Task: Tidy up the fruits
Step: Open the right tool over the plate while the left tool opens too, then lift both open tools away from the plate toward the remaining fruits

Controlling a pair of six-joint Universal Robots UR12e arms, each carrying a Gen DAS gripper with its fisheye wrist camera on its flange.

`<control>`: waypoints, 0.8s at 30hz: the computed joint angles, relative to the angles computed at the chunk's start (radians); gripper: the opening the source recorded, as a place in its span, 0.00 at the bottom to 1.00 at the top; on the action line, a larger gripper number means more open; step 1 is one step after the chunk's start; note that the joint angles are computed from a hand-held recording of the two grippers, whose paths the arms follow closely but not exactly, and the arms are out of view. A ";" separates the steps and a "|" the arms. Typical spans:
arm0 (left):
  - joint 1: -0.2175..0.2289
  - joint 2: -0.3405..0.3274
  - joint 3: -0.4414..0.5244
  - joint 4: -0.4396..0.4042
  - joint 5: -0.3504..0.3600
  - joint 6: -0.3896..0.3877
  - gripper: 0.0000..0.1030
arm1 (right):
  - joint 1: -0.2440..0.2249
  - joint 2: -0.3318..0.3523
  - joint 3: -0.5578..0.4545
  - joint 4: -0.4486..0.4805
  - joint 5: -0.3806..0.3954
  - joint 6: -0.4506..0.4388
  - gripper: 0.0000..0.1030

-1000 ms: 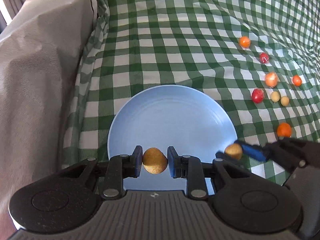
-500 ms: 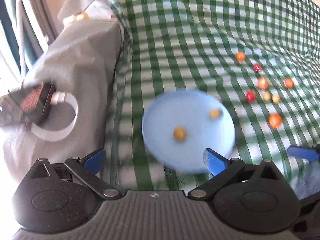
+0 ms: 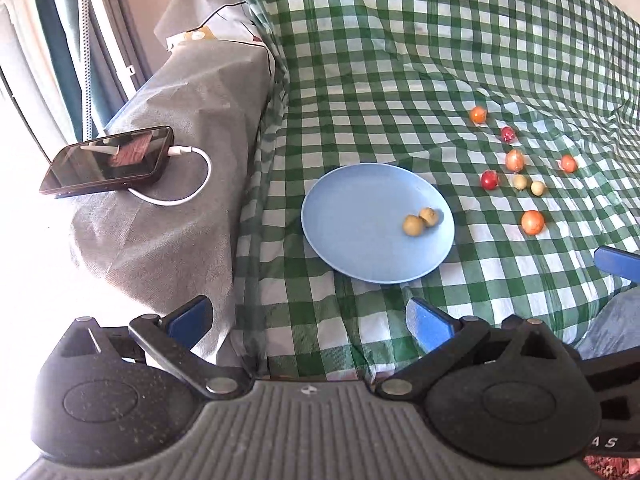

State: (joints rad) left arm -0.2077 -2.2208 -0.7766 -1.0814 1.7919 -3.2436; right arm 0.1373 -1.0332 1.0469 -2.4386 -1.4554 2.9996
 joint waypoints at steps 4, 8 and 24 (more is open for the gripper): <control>-0.005 0.008 -0.009 0.018 0.003 0.013 1.00 | 0.001 -0.008 0.014 -0.028 -0.013 0.031 0.99; -0.007 0.015 -0.019 0.037 -0.001 0.021 1.00 | 0.007 -0.010 0.021 -0.050 -0.020 0.042 0.99; -0.008 0.008 -0.003 -0.012 0.001 0.015 1.00 | 0.011 -0.009 0.021 -0.058 -0.024 0.049 0.99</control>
State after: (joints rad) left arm -0.2154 -2.2124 -0.7793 -1.0936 1.7927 -3.2290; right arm 0.1484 -1.0420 1.0681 -2.4969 -1.4798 3.0490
